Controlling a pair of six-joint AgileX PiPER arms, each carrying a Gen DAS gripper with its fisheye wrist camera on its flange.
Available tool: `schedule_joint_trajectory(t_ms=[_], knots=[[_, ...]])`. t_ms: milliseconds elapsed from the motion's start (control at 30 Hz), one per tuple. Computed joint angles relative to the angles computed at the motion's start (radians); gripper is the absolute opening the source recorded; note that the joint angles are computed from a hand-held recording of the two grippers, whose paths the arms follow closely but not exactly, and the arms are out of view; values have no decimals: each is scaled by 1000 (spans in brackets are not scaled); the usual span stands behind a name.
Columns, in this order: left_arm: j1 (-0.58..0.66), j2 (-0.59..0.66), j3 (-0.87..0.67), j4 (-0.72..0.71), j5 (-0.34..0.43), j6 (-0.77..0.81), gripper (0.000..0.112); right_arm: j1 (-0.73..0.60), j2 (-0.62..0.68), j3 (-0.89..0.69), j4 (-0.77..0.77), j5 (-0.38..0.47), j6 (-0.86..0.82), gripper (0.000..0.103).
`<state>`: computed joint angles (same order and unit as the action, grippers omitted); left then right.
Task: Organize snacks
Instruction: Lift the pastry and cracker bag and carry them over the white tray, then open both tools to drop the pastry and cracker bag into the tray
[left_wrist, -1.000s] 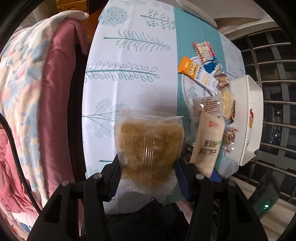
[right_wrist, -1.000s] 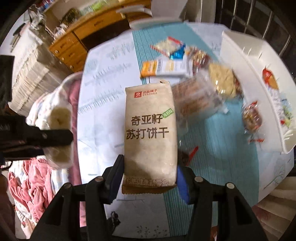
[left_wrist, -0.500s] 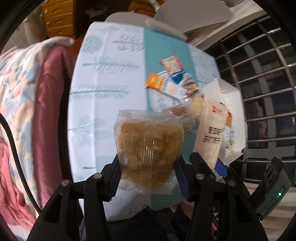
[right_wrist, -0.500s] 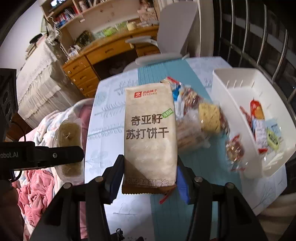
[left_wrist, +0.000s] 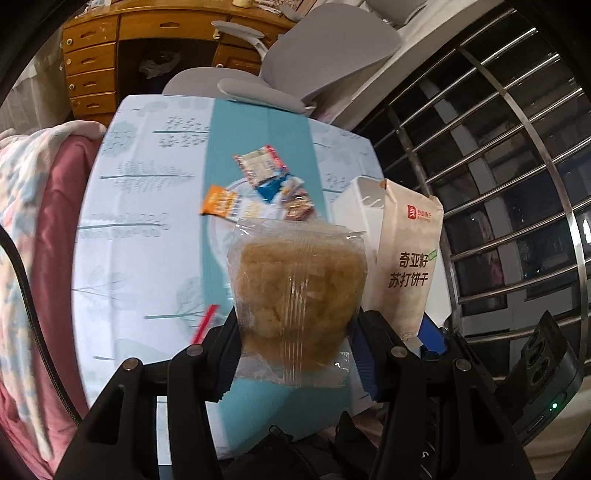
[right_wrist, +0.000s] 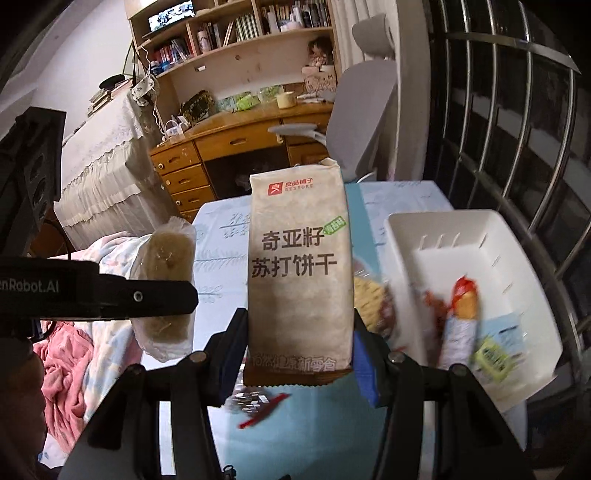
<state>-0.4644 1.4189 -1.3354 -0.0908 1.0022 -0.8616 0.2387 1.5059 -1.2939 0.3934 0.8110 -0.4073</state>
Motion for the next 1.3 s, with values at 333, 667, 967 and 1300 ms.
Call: schedule_joint_trajectory(t_ms=[333,667,967,1300], knots=[[-178,246,-276,121,-65,-186,52,-270,131,-168,144,122,-317,52],[-234,561,-655,73,-19,-206,52,-447,272,-342,170,237,-479,52],[-256,815,-1048,39,121,-218,52,-530,372,-468,167,324,-534,53],[-258,915,-1210,35,215,-271,83,-537,427,-537,129,387,-515,56]])
